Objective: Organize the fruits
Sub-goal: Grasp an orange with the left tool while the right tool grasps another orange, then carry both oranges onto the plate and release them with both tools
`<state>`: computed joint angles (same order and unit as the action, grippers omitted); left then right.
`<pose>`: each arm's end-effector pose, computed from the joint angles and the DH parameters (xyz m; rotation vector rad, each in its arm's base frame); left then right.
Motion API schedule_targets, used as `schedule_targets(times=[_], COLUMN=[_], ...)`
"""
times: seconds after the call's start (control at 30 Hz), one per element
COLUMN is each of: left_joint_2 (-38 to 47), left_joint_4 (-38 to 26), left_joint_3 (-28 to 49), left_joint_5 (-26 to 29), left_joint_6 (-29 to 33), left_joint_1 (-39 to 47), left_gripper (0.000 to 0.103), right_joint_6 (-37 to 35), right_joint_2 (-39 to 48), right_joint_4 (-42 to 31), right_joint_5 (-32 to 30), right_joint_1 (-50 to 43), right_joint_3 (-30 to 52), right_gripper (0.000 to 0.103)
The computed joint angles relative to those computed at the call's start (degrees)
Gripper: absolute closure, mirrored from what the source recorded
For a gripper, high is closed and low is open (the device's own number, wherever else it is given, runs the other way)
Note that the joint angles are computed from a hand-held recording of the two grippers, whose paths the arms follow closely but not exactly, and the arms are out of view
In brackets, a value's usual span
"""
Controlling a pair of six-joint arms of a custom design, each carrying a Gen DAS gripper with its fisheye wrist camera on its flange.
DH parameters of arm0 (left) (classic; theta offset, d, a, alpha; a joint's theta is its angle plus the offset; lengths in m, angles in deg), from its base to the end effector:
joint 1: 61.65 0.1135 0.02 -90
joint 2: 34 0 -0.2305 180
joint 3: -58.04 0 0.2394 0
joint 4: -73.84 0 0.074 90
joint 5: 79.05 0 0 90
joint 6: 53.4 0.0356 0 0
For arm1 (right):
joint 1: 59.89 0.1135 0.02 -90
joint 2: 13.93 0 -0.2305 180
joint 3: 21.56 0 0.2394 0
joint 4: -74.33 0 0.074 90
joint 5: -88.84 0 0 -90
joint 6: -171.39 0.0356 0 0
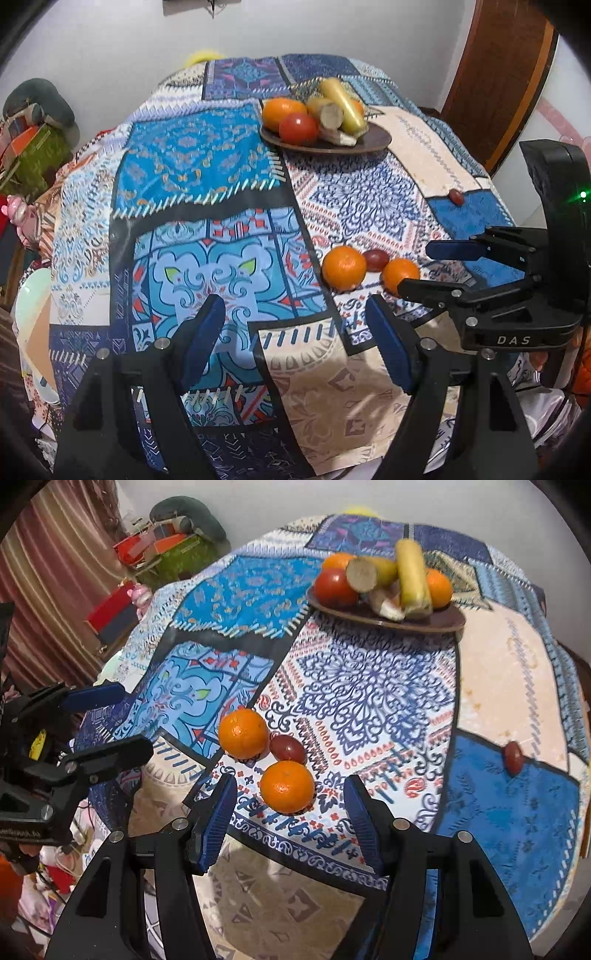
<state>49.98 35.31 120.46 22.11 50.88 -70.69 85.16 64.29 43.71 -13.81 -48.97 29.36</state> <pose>0.2683 -0.0497 0.1603 0.5927 2.5359 -0.2223 0.2375 0.0538 0.1372 -0.2438 2.5788 0.3798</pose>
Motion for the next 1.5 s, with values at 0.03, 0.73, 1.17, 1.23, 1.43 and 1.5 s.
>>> schedule_targets(times=[0.03, 0.73, 1.17, 1.23, 1.43, 1.5], left_joint_2=[0.6, 15.3, 20.5, 20.0, 19.4, 19.6], left_joint_4=[0.0, -0.1, 0.6, 1.3, 1.4, 1.1], left_joint_3=[0.1, 9.9, 13.7, 13.1, 14.2, 15.6], left_joint_5=[0.2, 1.3, 1.6, 0.8, 0.8, 1.0], left_joint_6=[0.1, -2.3, -4.1, -4.0, -4.1, -4.6], left_joint_1=[0.2, -5.1, -7.4, -7.8, -7.1, -6.8], left_gripper=[0.025, 0.053, 0.065, 0.066, 0.066, 0.066], right_joint_6=[0.0, -3.6, -5.6, -5.6, -5.9, -6.1], right_joint_2=[0.6, 0.9, 1.3, 1.2, 0.9, 1.1], right_joint_4=[0.3, -0.4, -0.9, -0.8, -0.6, -0.5], right_joint_5=[-0.1, -6.5, -8.5, -8.5, -8.2, -8.2], right_joint_1=[0.1, -9.3, -15.4, -15.6, -16.3, -16.7], right_joint_3=[0.1, 0.7, 1.9, 1.9, 2.5, 3.1], right_gripper=[0.047, 0.071, 0.071, 0.071, 0.071, 0.071])
